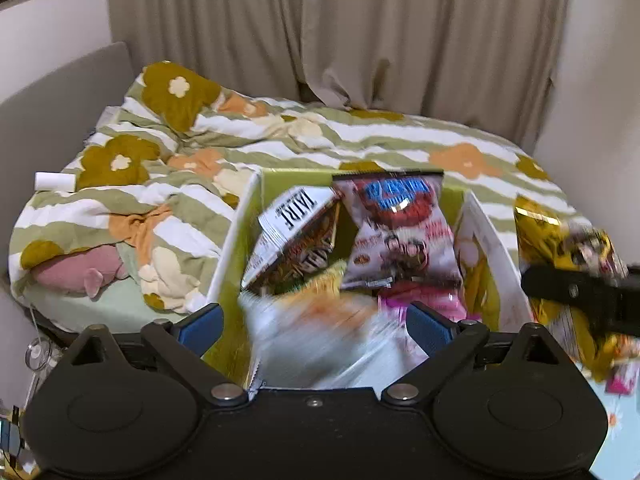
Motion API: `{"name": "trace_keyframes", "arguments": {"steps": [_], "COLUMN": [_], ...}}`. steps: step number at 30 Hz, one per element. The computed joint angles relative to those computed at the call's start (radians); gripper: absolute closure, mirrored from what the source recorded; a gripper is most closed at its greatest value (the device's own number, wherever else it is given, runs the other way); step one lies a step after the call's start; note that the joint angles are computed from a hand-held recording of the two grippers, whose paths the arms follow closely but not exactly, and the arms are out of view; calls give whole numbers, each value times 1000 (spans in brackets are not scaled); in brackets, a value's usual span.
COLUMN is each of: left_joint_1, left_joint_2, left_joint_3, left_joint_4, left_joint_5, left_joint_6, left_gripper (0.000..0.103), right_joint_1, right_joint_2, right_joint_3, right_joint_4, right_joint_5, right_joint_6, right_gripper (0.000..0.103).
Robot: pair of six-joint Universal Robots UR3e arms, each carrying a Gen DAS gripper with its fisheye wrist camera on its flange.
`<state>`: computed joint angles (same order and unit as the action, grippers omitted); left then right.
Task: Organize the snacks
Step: 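Carry both bags over the yellow box and release them inside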
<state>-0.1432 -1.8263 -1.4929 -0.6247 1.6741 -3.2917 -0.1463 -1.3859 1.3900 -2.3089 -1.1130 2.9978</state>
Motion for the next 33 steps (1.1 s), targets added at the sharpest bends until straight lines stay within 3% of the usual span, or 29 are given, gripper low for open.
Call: {"name": "trace_keyframes", "arguments": {"steps": [9,22,25,27,33], "left_joint_1": [33,-4,-11,-15,-18], "left_joint_2": [94,129,124,126,131], "left_joint_3": [-140,-129,-130,-141,-174], "left_joint_4": [59,52,55,59,68], "left_joint_5": [-44,83,98,103,108], "left_joint_6": [64,6,-7,-17,-33], "left_gripper": [2,1,1,1,1], "right_joint_1": [76,99,108,106,74], "right_joint_2": [64,168,202,210,174], "right_joint_3": [-54,-194,-226,-216,-115], "right_joint_4": [-9,24,23,2,-56], "right_joint_5": [-107,-66,-61,-48,-6], "right_joint_6": [58,8,-3,5,2], "right_gripper": [47,46,35,0,0]}}
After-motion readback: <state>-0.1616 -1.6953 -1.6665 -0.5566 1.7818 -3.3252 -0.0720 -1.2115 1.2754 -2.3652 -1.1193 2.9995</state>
